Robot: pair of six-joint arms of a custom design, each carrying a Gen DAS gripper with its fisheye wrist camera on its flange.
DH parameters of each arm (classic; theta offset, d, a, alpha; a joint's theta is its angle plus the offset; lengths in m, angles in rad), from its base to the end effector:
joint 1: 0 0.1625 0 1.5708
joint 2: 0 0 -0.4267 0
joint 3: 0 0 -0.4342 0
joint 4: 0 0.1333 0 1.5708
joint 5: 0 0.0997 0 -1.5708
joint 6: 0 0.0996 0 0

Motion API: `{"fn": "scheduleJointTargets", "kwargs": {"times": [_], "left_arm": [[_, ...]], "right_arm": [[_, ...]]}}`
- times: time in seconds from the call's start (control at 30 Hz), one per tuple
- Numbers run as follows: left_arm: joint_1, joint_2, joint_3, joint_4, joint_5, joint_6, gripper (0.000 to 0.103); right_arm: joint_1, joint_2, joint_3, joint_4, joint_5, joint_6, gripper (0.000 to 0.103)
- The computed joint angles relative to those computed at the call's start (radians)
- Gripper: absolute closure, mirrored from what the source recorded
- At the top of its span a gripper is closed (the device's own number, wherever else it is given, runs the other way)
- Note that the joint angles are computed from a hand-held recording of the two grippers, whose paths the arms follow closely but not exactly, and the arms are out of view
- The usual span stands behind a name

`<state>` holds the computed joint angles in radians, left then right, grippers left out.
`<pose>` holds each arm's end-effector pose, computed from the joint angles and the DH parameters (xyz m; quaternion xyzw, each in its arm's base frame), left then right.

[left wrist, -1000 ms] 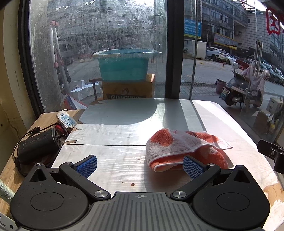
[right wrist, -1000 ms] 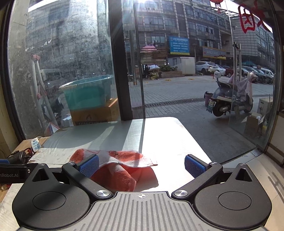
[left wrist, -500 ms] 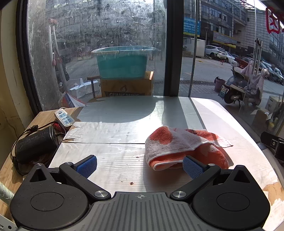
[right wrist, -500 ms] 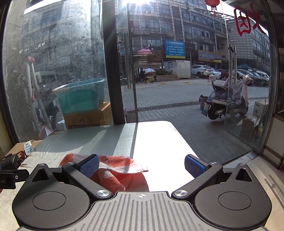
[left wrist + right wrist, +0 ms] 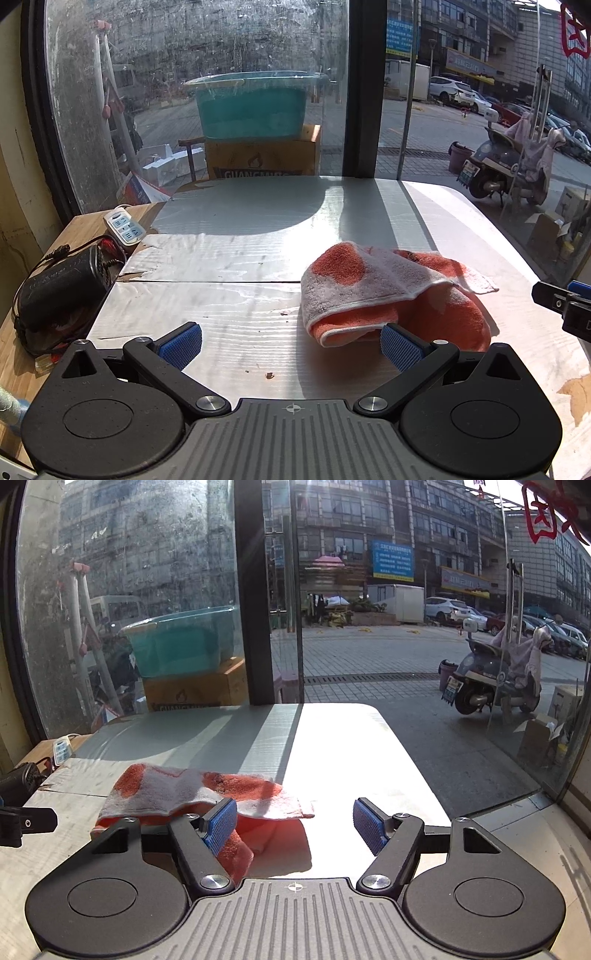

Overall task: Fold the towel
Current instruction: 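Grasp a corner of the pink-and-orange towel with the right tool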

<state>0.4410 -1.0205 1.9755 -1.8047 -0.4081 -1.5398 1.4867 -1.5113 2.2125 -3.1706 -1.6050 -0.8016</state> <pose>-0.3768 -0.4263 0.0763 0.0305 0.8051 -0.4307 0.4068 0.0877 -0.5063 0.3244 0.3093 -0.8459 0.3858 0.2000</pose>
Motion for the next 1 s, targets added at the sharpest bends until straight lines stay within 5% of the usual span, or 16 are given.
{"fn": "scheduleJointTargets", "kwargs": {"times": [0.13,0.2,0.37,0.67,0.7,0.8,1.0], "left_arm": [[0.019,0.03,0.012,-0.184,-0.041,0.155,0.0],[0.028,0.051,0.018,-0.293,-0.064,0.249,0.0],[0.047,0.106,0.017,-0.521,-0.109,0.439,0.0],[0.076,0.148,-0.009,-0.611,-0.158,0.526,0.0],[0.08,0.151,-0.011,-0.62,-0.165,0.532,0.0],[0.094,0.165,-0.02,-0.657,-0.195,0.557,0.0],[0.12,0.215,-0.046,-0.797,-0.267,0.63,0.0]], "right_arm": [[-0.024,0.015,-0.11,0.273,0.023,0.149,0.044],[-0.045,0.043,-0.188,0.418,0.051,0.315,0.04],[-0.051,0.139,-0.319,0.518,0.036,0.545,0.039],[-0.045,0.232,-0.409,0.56,0.046,0.574,0.04],[-0.043,0.235,-0.409,0.555,0.047,0.561,0.044],[-0.051,0.231,-0.404,0.555,0.09,0.518,0.096],[-0.054,0.205,-0.379,0.552,0.124,0.463,0.1]]}}
